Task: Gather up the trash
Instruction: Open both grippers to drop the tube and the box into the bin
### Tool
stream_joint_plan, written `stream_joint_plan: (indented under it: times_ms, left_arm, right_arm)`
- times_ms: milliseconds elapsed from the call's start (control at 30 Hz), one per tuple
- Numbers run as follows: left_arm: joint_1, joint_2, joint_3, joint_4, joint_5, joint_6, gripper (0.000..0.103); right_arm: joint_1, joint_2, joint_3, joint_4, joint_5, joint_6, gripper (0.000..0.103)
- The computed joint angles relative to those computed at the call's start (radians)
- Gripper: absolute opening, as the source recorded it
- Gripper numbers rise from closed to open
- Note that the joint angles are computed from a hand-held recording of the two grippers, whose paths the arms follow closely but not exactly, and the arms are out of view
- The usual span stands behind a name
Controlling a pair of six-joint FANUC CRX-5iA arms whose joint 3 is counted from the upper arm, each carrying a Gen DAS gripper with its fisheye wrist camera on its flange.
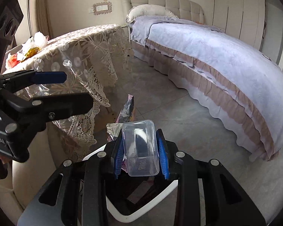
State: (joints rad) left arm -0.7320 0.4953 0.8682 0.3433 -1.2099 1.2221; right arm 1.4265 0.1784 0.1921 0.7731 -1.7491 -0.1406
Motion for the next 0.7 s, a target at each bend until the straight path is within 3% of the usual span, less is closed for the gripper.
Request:
stream_joint_plan:
  times_ms: [33,67,100,133,333,533,700]
  left_arm:
    - [0.002,-0.002,-0.002,0.0,0.002,0.003,0.098]
    - [0.004,-0.004,-0.005,0.0,0.004,0.005,0.098]
    - [0.005,-0.004,-0.003,-0.002,0.002,0.01,0.098]
    - [0.007,-0.002,0.002,-0.003,-0.002,0.015,0.098]
    - [0.019,-0.035,-0.046,0.0,0.032,0.024,0.098]
    - [0.05,-0.093,-0.097,-0.003,0.099,0.04,0.098]
    - [0.08,-0.162,-0.14,-0.069,0.172,0.07,0.098]
  right_arm:
    - [-0.008,0.002,0.006,-0.027,0.01,0.021,0.039]
    - [-0.017,0.007,0.016,-0.06,0.017,0.048,0.071]
    - [-0.025,0.021,0.032,-0.081,0.003,0.072,0.093]
    - [-0.028,0.036,0.043,-0.087,-0.02,0.086,0.098]
    - [-0.031,0.042,0.048,-0.067,-0.031,0.074,0.099]
    - [-0.029,0.057,0.052,0.137,-0.032,0.107,0.099]
    - [-0.057,0.102,0.107,0.291,0.026,0.206,0.099]
